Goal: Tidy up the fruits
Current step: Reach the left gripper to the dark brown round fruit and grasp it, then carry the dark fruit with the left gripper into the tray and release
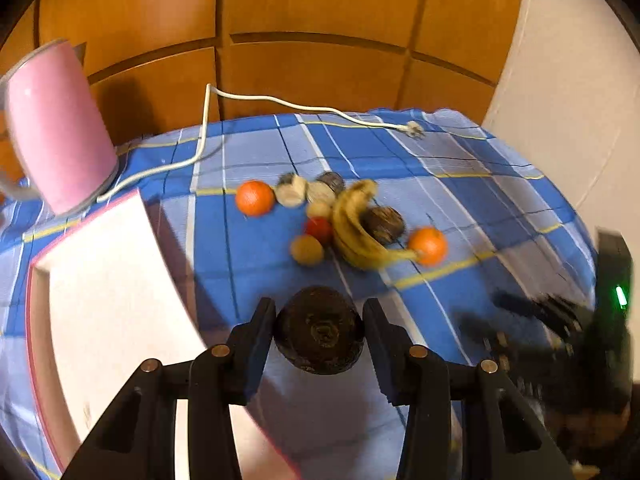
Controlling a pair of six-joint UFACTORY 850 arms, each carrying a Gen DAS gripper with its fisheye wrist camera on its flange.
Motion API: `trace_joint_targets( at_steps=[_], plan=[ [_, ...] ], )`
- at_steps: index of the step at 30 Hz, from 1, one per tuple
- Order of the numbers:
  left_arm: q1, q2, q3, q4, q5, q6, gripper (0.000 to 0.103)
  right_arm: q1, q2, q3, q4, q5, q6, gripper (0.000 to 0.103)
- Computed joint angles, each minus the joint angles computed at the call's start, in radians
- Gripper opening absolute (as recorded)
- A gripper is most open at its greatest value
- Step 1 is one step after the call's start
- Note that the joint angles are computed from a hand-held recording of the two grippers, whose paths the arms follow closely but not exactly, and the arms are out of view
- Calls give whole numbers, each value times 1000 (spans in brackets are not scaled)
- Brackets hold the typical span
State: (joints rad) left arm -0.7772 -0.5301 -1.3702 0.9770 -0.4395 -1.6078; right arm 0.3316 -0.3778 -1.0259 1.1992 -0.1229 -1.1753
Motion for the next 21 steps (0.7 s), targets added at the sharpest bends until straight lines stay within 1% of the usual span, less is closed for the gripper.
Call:
trace_joint_targets(
  at_steps=[2,4,6,9,10,11,13,15,16,17,19,20,21],
  plan=[
    [-18,20,32,37,7,-73,46,-13,0,-13,37,-31,-42,55],
    [-29,40,65,66,25,-143,46,-24,-4,-31,46,-61,-50,55],
    [-40,57,93,103,24,-210,46,-34,-14,-62,49,-81,-47,55],
    [-52,85,131,156,18,-298,46,-39,-43,-124,22,-112,34,55],
    [-53,96,145,173,15,-328,46,-36,-57,-149,-16,-121,93,55],
    [-54,104,155,193,10,-356,46,-31,-79,-182,-95,-126,194,55],
    [-57,133,186,246,-11,-430,46,-23,-117,-232,-185,-152,309,55],
    [-56,158,211,281,-39,-484,46,-9,-154,-277,-348,-157,487,55],
    [-53,170,224,292,-49,-505,46,-5,-165,-289,-402,-164,546,55],
    [-48,183,239,299,-59,-527,46,-3,-180,-302,-418,-178,564,55],
    [-32,203,264,294,-82,-557,46,7,-195,-317,-499,-178,642,55],
    [-22,209,272,280,-86,-556,46,10,-200,-322,-521,-175,663,46],
    [-5,215,281,250,-94,-554,46,13,-204,-326,-538,-177,678,42]
  ],
)
